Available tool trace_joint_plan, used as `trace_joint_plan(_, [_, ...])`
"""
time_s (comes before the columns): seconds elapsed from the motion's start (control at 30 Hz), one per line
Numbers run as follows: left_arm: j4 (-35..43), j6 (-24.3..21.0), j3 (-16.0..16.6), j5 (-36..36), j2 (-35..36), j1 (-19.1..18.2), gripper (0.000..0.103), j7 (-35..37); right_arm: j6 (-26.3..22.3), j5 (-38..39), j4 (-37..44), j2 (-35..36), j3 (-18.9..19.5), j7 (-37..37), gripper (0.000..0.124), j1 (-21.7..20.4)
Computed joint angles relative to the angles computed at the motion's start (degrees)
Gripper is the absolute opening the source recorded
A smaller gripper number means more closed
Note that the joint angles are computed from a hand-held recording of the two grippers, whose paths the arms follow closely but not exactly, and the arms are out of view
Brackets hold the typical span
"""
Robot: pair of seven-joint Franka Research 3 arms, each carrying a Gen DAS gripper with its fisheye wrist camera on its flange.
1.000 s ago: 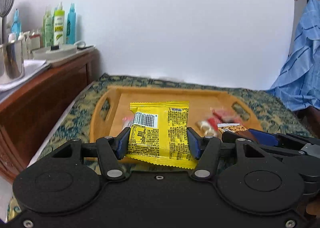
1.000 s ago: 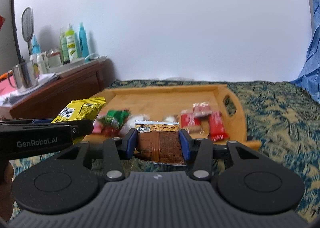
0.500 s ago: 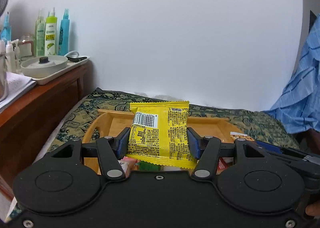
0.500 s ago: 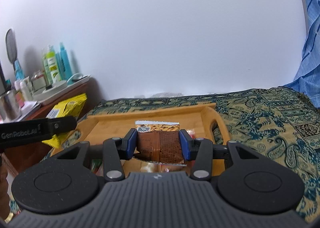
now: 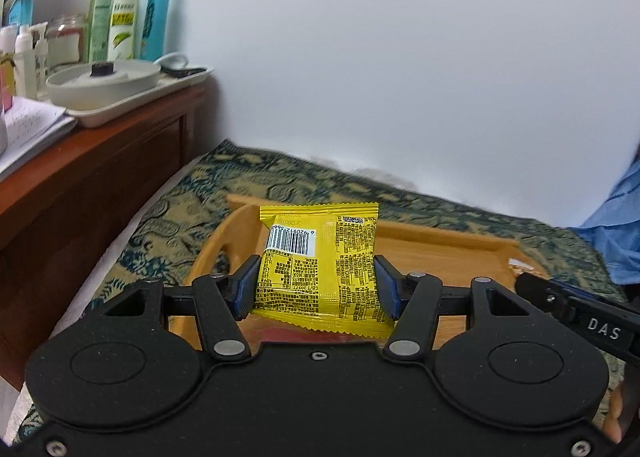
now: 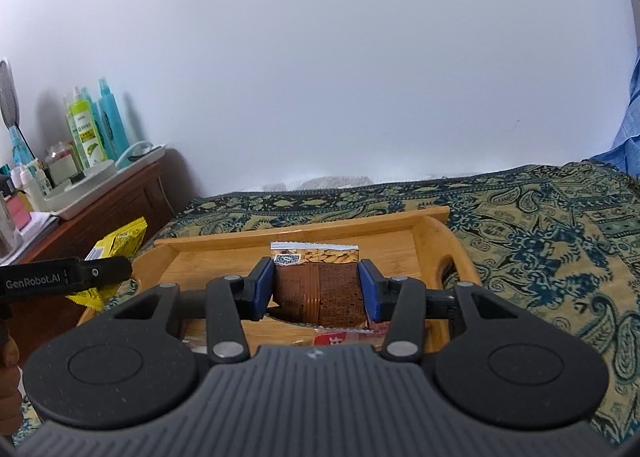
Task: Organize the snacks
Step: 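Carry the yellow pack and almond pack over the tray with both tools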
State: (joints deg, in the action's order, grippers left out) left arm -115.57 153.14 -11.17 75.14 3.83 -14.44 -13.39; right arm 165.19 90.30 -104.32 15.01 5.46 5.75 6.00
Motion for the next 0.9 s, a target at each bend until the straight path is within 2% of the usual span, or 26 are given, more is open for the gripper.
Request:
trace_joint_plan(0.5, [1.6, -1.8, 1.1, -3.6, 3.6, -0.9, 0.056, 5.0, 2.7, -9.3, 3.6, 5.2, 2.5, 6.4, 0.050, -1.0])
trace_joint_plan(0.9, [1.9, -2.2, 1.4, -5.8, 4.5, -1.8, 0.056, 7.5, 3.7, -12.1, 3.3, 5.8, 4.2, 7.4, 0.050, -2.1])
